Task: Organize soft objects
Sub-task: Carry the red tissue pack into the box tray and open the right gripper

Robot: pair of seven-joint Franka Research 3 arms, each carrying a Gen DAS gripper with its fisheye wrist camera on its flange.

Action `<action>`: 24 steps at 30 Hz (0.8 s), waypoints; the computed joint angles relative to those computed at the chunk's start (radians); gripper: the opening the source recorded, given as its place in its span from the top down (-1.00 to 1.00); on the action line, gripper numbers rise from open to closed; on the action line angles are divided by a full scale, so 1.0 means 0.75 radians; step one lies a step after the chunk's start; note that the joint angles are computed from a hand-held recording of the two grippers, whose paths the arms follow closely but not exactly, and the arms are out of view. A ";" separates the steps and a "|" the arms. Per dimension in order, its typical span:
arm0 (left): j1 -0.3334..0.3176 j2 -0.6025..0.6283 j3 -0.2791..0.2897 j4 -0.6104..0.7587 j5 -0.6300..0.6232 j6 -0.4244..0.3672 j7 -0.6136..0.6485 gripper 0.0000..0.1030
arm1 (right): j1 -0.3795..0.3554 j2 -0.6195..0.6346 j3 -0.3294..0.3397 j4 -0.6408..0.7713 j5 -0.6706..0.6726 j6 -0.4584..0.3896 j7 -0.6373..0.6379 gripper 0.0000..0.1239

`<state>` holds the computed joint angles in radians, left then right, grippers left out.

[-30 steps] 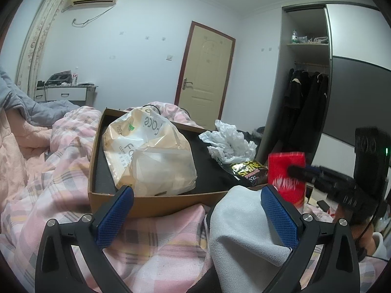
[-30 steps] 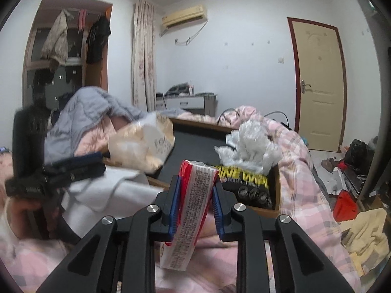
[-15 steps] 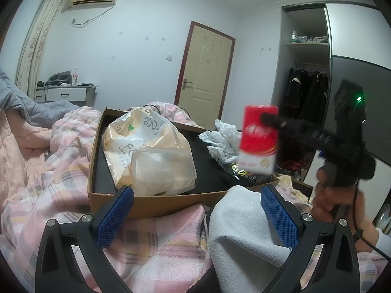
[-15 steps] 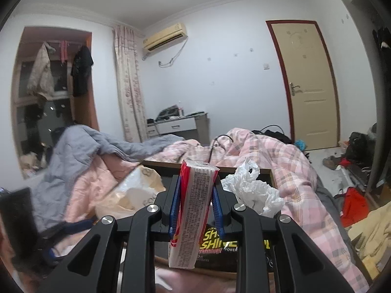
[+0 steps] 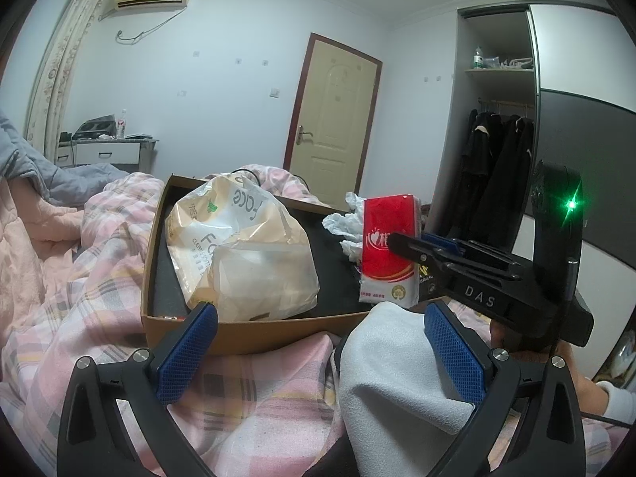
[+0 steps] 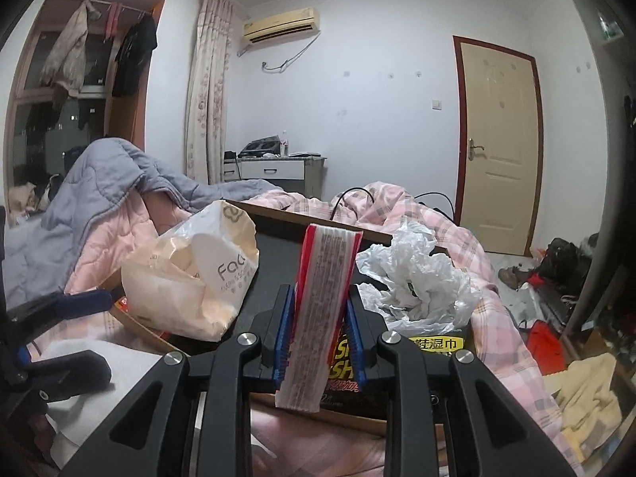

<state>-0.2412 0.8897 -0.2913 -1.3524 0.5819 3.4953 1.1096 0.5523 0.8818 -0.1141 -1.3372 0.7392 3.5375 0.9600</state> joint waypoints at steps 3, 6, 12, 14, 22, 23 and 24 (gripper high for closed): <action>-0.002 0.000 0.002 0.001 -0.001 0.001 -0.001 -1.00 | 0.061 0.004 -0.091 0.005 0.067 -0.063 -0.032 -0.02; -0.001 0.002 0.001 0.003 0.001 0.000 -0.002 -1.00 | 0.050 -0.014 -0.053 -0.047 -0.004 0.021 -0.035 -0.46; 0.004 0.004 -0.006 0.008 0.012 -0.003 -0.006 -1.00 | -0.098 -0.077 0.155 -0.172 -0.184 0.192 -0.036 -0.63; 0.009 0.007 -0.012 0.011 0.019 -0.005 -0.005 -1.00 | -0.150 -0.087 0.212 -0.198 -0.253 0.228 0.004 -0.65; 0.008 0.008 -0.011 0.012 0.017 -0.004 -0.004 -1.00 | -0.181 -0.074 0.251 -0.182 -0.297 0.234 0.071 -0.65; 0.006 0.006 -0.008 0.011 0.015 -0.004 -0.004 -1.00 | -0.184 -0.073 0.253 -0.182 -0.300 0.236 0.080 -0.65; 0.005 0.006 -0.007 0.010 0.014 -0.003 -0.004 -1.00 | -0.183 -0.070 0.253 -0.178 -0.300 0.236 0.088 -0.65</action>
<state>-0.2377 0.8938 -0.2966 -1.3451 0.5924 3.4931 1.1068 0.4150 0.8292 0.0760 -1.4708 0.5140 3.7144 1.0260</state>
